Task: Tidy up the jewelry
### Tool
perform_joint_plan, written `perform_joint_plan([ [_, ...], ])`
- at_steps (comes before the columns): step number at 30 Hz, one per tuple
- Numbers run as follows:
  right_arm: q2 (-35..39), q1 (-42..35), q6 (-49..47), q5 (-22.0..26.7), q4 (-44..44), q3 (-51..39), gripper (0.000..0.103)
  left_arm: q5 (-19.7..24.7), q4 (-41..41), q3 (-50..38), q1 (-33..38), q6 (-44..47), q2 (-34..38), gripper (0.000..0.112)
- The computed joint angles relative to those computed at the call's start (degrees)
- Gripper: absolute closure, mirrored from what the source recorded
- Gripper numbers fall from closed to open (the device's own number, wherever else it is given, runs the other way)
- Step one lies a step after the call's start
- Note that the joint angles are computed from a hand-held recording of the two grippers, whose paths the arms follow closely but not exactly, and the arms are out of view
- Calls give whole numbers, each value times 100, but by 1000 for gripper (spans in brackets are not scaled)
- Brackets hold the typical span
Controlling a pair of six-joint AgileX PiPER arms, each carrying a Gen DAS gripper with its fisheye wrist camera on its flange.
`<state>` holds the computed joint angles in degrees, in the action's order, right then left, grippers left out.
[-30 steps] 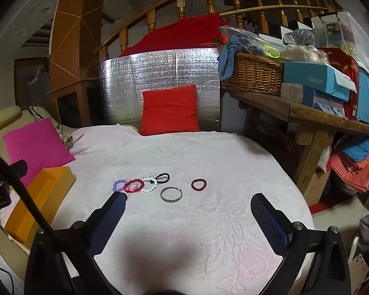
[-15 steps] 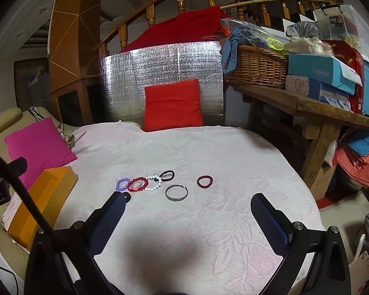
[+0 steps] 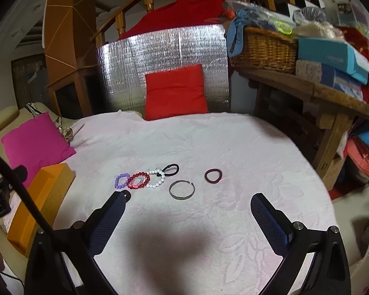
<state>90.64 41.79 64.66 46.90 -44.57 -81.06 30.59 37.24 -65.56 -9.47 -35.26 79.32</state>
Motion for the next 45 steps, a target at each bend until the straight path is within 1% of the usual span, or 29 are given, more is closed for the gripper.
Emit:
perform_joint_plan([
  [3,412,-284,-432,-187,549,-232,0,-112,-827,-141,329,734,415,9],
  [8,1096,-809,-1186,-467,1629,-547,0,-124,-1479,-361,634,1380,1139,9],
  [11,1584,-1084,-1830,-416,2261,-987,0,-103,-1633,-545,723,1559,1576,9],
  [13,1877,-1185,-2092,-324,2521,-1328,0,-14,-1913,-760,806,1901,1913,9],
  [15,2300,-1290,-2409,-99,2781,-1898,0,129,-2233,-1010,877,2273,2202,9],
  [17,2899,-1368,-2769,403,2982,-2763,0,345,-2675,-1395,959,2750,2601,9],
  [20,3596,-1456,-3142,932,3247,-3718,0,637,-3117,-1919,1032,3157,3041,9],
  [23,4129,-1449,-3256,1347,3249,-4420,0,838,-3621,-2494,1059,3533,3494,9],
  [25,4429,-1448,-3361,1611,3245,-4865,0,1010,-3754,-2929,1019,3674,3819,9],
  [26,4512,-1441,-3374,1668,3207,-4980,0,1077,-3811,-3096,1014,3747,3938,9],
  [28,4670,-1433,-3416,1745,3129,-5179,3,1272,-3914,-3546,973,3880,4264,9],
  [30,4763,-1477,-3490,1757,3198,-5270,16,1457,-4046,-3950,952,4012,4547,9],
  [32,4946,-1547,-3562,1893,3295,-5494,22,1615,-4292,-4311,955,4229,4794,9],
  [33,4972,-1557,-3554,1856,3289,-5507,22,1727,-4443,-4522,955,4361,4933,9],
  [34,4909,-1575,-3563,1708,3285,-5374,22,1795,-4587,-4639,965,4492,5015,9],
  [36,4873,-1612,-3626,1569,3306,-5298,30,1881,-4824,-4846,971,4702,5177,9],
  [37,4829,-1638,-3650,1456,3319,-5195,31,1895,-4888,-4918,969,4759,5242,9],
  [38,4796,-1663,-3681,1374,3354,-5118,33,1943,-4971,-5026,970,4817,5326,11],
  [40,4717,-1713,-3728,1206,3412,-4954,38,2091,-5187,-5231,992,4925,5489,26],
  [41,4662,-1733,-3740,1113,3415,-4848,45,2144,-5181,-5316,981,4887,5556,38],
  [42,4613,-1756,-3753,1039,3421,-4750,51,2123,-5104,-5356,961,4817,5591,43],
  [43,4555,-1792,-3765,962,3453,-4645,53,1919,-5073,-5201,939,4816,5520,45],
  [44,4533,-1831,-3780,934,3500,-4618,58,1840,-5159,-5132,948,4889,5484,53],
  [45,4464,-1872,-3771,879,3550,-4519,63,1793,-5232,-5084,958,4946,5462,65],
])
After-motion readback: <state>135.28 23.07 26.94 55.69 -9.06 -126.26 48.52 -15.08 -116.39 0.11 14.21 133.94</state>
